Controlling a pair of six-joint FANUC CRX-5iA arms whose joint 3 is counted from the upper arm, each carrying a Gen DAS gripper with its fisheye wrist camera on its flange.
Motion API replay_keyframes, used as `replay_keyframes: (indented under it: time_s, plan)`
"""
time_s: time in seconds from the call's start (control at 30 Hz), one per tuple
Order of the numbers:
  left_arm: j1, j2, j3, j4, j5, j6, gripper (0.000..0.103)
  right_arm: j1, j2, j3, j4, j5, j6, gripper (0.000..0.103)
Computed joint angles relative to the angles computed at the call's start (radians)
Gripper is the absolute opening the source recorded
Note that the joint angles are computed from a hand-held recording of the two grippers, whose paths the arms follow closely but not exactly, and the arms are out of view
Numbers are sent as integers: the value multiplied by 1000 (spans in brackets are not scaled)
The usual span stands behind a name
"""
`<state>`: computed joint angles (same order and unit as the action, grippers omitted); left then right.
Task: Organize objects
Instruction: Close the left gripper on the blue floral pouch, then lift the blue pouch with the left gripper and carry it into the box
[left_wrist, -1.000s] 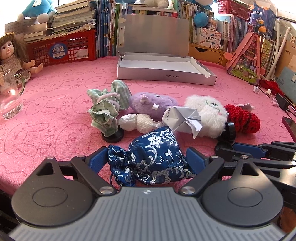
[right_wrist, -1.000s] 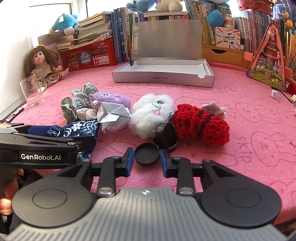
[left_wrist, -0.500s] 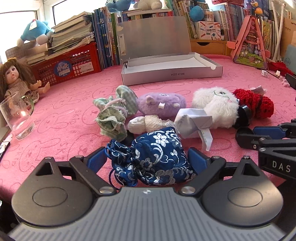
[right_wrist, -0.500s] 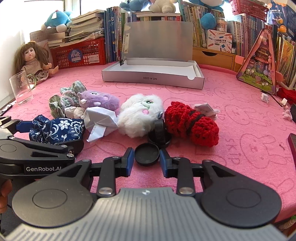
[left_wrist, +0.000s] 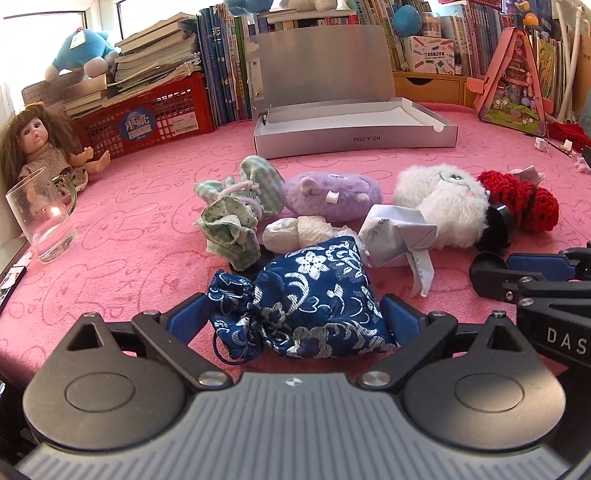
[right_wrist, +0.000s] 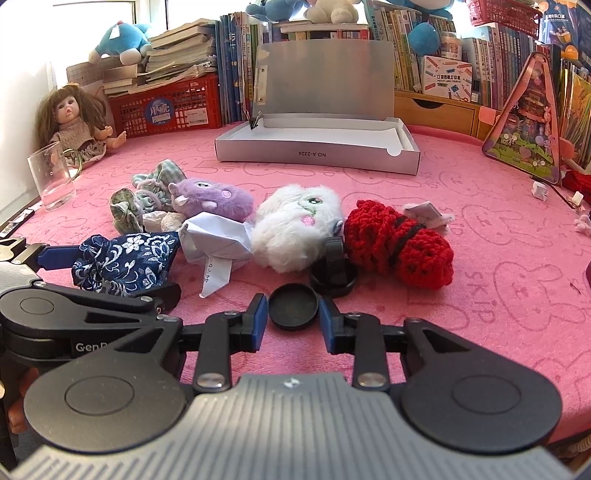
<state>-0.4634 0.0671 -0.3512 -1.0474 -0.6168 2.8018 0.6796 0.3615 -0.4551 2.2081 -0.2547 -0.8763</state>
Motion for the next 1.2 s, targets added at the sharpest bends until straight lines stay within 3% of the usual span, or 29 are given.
replay_keyframes:
  time_s: [0.13, 0.47, 0.57, 0.87, 1.2]
  plan:
    - [-2, 7, 6, -4, -5, 6, 100, -3, 2, 7, 24, 13, -12, 37]
    - [84, -13, -23, 111, 97, -47, 100, -10, 4, 17, 54, 34, -35, 37]
    - [88, -21, -32, 117, 116, -55, 91, -10, 4, 19, 52, 38, -32, 37]
    - [24, -33, -24, 21, 63, 9, 74, -24, 3, 34, 137, 63, -86, 36]
    - [13, -55, -34, -6, 78, 20, 69, -26, -2, 30, 151, 46, -92, 35]
